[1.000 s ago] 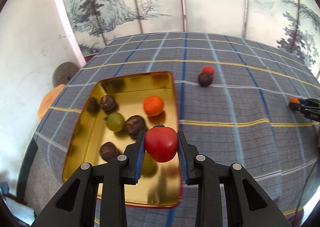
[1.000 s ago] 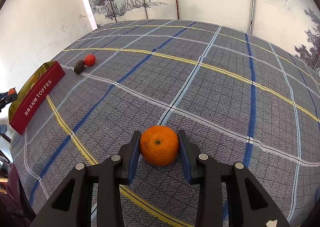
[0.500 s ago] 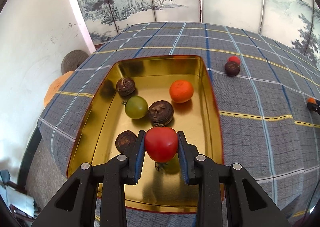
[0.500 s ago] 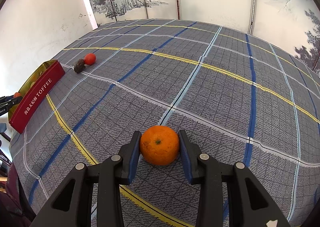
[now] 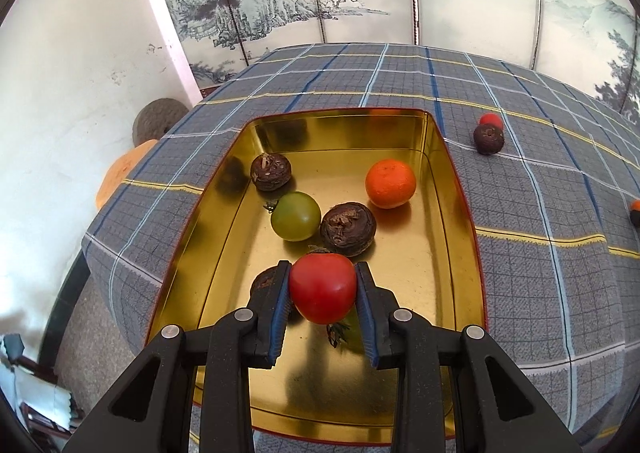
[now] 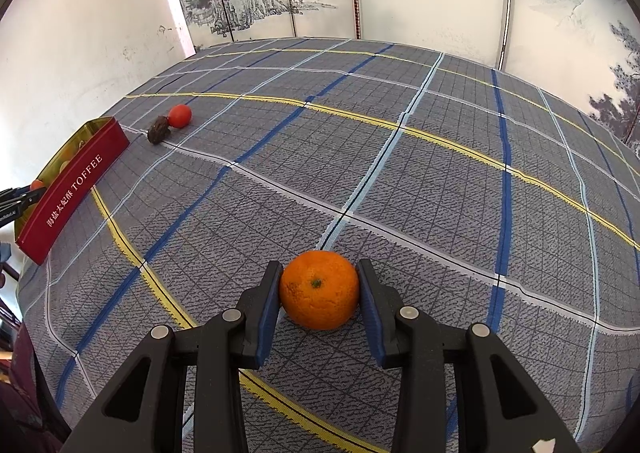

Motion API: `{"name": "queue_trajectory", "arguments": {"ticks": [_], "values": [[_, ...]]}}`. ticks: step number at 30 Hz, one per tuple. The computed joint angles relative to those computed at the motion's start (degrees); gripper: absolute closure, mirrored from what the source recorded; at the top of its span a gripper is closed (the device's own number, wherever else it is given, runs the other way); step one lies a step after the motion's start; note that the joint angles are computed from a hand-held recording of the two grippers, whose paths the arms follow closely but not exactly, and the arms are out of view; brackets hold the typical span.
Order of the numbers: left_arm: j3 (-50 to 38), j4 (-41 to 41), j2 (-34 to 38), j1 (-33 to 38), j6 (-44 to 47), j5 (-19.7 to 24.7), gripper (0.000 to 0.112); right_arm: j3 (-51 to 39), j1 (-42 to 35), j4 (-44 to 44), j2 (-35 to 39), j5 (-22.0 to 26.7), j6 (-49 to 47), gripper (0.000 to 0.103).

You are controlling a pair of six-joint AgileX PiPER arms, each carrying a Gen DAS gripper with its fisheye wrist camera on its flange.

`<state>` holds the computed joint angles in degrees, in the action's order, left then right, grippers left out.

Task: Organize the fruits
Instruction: 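Carry the red tomato into the tin and open the left gripper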

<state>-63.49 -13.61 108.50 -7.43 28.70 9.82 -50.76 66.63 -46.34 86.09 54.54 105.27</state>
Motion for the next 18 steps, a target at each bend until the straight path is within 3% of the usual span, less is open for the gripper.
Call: {"name": "queue_trajectory", "arguments": {"ticks": [8,14,18], "values": [[-3.5,5.0,2.3,0.4,-5.2,1.3,0.080,-0.2,0.0,0.1,0.1,0.1,-0.1,0.067],[-7.3,1.4,3.7,0.6,-1.9,3.5,0.079,-0.2,0.0,0.2,0.2,0.2,-0.3,0.067],[-5.9,1.5,2.5,-0.4,-1.3,0.5,0.077,-0.5,0.0,0.3,0.5,0.5,-0.8,0.067]]}}
